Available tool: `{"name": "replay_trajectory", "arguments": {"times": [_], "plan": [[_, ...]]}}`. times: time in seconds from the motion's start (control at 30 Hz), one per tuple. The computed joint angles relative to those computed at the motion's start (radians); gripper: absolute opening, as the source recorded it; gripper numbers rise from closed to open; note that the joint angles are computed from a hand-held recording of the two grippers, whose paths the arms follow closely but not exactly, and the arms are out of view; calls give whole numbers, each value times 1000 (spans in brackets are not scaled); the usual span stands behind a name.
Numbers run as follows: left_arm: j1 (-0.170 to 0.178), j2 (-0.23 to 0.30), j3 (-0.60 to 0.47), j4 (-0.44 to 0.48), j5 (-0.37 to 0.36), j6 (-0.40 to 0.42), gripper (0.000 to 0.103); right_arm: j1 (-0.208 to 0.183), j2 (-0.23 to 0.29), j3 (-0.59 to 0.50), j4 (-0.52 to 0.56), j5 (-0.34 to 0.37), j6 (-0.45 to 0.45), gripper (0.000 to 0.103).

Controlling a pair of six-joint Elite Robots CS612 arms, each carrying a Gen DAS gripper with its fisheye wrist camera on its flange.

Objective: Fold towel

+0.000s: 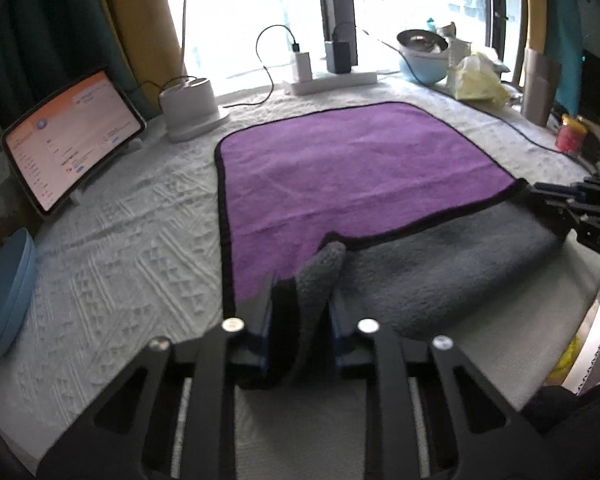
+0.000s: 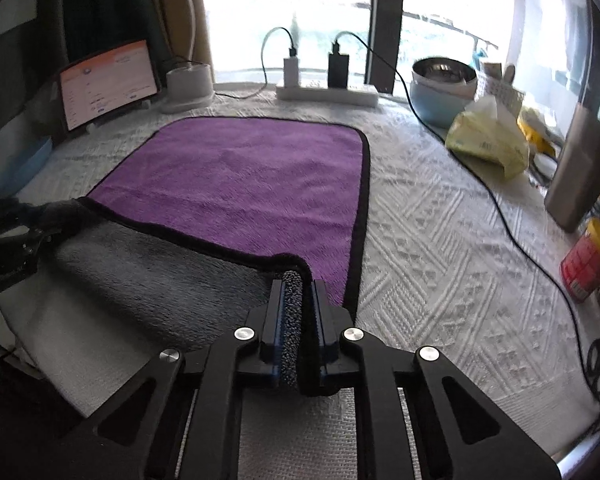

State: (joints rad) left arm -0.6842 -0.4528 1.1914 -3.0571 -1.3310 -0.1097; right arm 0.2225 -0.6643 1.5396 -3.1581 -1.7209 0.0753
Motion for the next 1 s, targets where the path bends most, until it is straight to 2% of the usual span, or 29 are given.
{"name": "replay_trajectory", "arguments": {"times": [0.53,1.0], "plan": [[14,-21,-7,-50,-19,-48,17,3,-24,-23,-84,22,-26,12],[29,1,-102,-34,-24,-56,17,-19,-1,-99,-89,52,-33,12]]}}
